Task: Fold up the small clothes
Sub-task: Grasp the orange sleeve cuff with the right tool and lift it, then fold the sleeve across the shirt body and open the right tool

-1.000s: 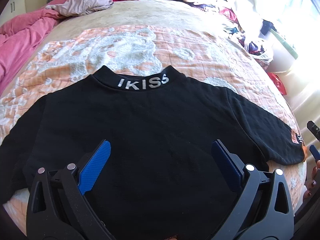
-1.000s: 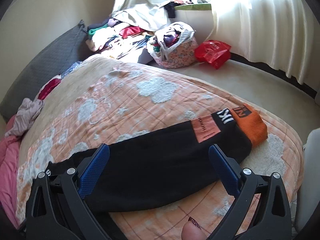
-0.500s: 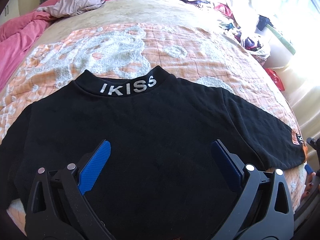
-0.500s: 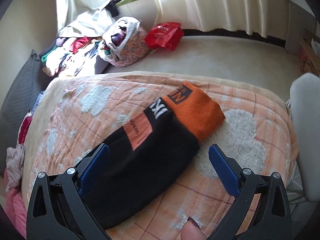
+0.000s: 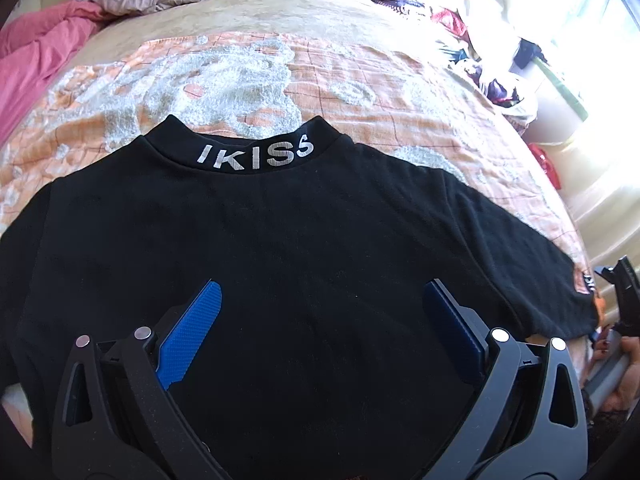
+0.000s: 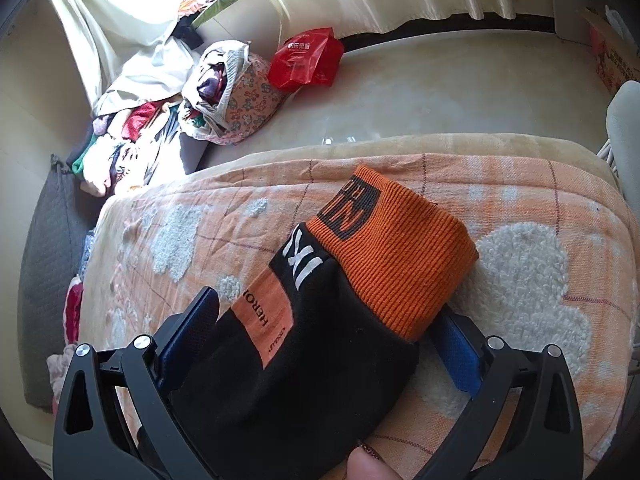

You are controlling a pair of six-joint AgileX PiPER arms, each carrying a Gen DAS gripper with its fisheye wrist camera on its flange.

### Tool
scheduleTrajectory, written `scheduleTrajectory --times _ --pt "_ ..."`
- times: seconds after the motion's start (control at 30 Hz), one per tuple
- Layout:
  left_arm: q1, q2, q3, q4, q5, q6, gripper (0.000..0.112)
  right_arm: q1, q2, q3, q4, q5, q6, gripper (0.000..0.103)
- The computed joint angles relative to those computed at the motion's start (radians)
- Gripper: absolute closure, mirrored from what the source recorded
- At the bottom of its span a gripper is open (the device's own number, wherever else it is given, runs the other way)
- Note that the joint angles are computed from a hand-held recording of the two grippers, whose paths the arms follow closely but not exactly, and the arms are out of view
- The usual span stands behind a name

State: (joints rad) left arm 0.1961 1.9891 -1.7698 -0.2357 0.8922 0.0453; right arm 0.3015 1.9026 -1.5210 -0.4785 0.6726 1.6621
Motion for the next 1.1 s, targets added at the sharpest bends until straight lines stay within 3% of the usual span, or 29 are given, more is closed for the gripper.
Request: scheduleTrajectory --times 0.03,0.1,0.2,0.27,0.5,0.6,0.77,1.1 --pt "0.005 -0.008 0.007 -0.01 -0.004 0.007 0.018 0.003 -0.012 0.021 -0.01 -0.039 0.01 0.012" --pt "0.012 -0.018 0.013 -0.02 -0.006 0.015 0.018 0.009 -0.022 0.034 0.0 -0.078 -0.012 0.056" --pt "0.036 -0.027 0.023 -0.078 0.005 0.055 0.018 0.021 -0.017 0.028 0.031 -0.127 -0.093 0.083" --pt "0.068 -0.044 0.052 -0.161 0.007 0.1 0.018 0.041 -0.028 0.038 -0.005 -0.144 -0.08 0.088" --pt "0.104 -0.077 0.096 -0.17 -0.013 0.096 0.018 0.123 -0.052 0.002 -0.07 -0.252 -0.198 0.092" --pt "0.122 -0.094 0.114 -0.176 -0.02 0.099 0.018 0.154 -0.041 -0.055 -0.033 -0.266 -0.341 0.092" --pt "0.158 -0.114 0.134 -0.215 -0.021 0.115 0.018 0.205 -0.032 -0.103 0.139 -0.319 -0.623 0.092" --pt "0.213 -0.143 0.175 -0.273 -0.013 0.16 0.018 0.305 0.037 -0.255 0.425 -0.259 -1.095 0.091"
